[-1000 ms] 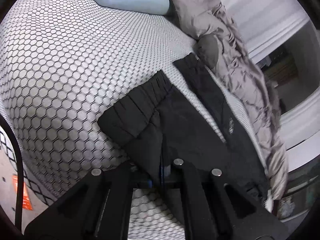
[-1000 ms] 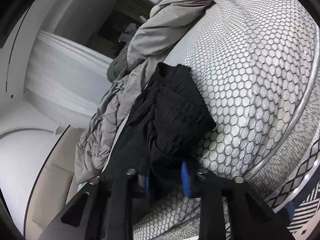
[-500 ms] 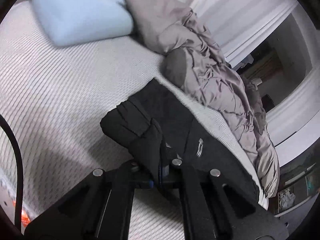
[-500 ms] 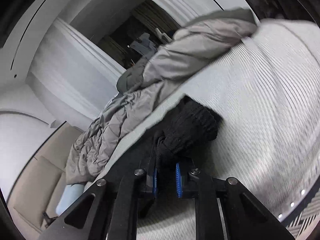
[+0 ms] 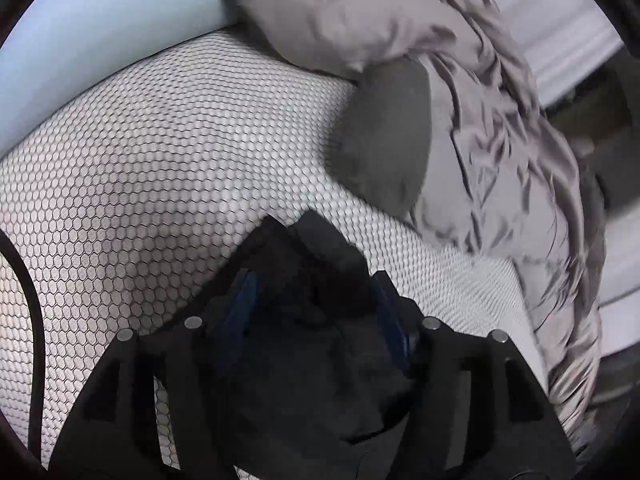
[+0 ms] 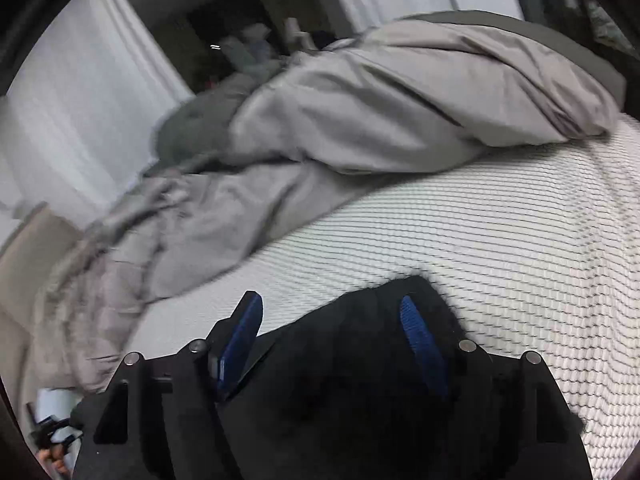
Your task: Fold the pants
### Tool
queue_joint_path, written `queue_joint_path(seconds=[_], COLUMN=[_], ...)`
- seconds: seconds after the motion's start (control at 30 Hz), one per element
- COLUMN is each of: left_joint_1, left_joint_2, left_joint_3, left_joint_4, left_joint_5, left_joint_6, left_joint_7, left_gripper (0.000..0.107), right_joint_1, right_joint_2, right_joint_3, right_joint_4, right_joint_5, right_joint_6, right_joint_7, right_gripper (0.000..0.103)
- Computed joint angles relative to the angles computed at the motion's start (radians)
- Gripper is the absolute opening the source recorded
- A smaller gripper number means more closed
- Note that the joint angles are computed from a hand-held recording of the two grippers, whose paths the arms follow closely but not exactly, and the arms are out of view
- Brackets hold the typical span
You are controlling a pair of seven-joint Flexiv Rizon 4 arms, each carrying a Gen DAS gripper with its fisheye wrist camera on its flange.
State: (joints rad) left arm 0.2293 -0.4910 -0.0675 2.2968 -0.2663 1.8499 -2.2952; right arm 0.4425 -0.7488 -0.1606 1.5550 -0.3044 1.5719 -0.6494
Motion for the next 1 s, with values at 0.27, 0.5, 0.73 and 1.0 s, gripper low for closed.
queue_joint_path(seconds=[0.27, 0.5, 0.73, 1.0], left_joint_1=[-0.113, -0.27, -0.185, -0.428], left_joint_2=[0.087, -0.014, -0.217, -0.148], left_joint_3=[0.064, 0.04, -0.02, 0.099], left_joint_4=[0.2, 0.214, 0.082, 0.169], left_joint_5=[0.051, 0.011, 0.132, -0.129], left_joint_6=[0.228, 0.39, 0.462, 0.496], left_joint_7=[-0.102, -0.152, -0.289, -0.085], left_gripper=[0.065, 0.065, 0.034, 0.0], right_joint_1=[0.087, 0.03, -0.045, -0.096], right_joint_2=[0.117, 0.168, 0.163, 0.137], right_joint_3=[-0.014, 0.188, 0.287, 0.297], right_joint_4=[0.24, 0.278, 0.355, 0.358], right_joint_5=[0.12, 0.123, 0.061, 0.116], right_joint_6=[0.264, 0.311, 0.343, 0.375], right_joint_7=[-0.074, -0.182, -0.277, -0.275], right_gripper=[0.088, 0.091, 0.091, 0.091])
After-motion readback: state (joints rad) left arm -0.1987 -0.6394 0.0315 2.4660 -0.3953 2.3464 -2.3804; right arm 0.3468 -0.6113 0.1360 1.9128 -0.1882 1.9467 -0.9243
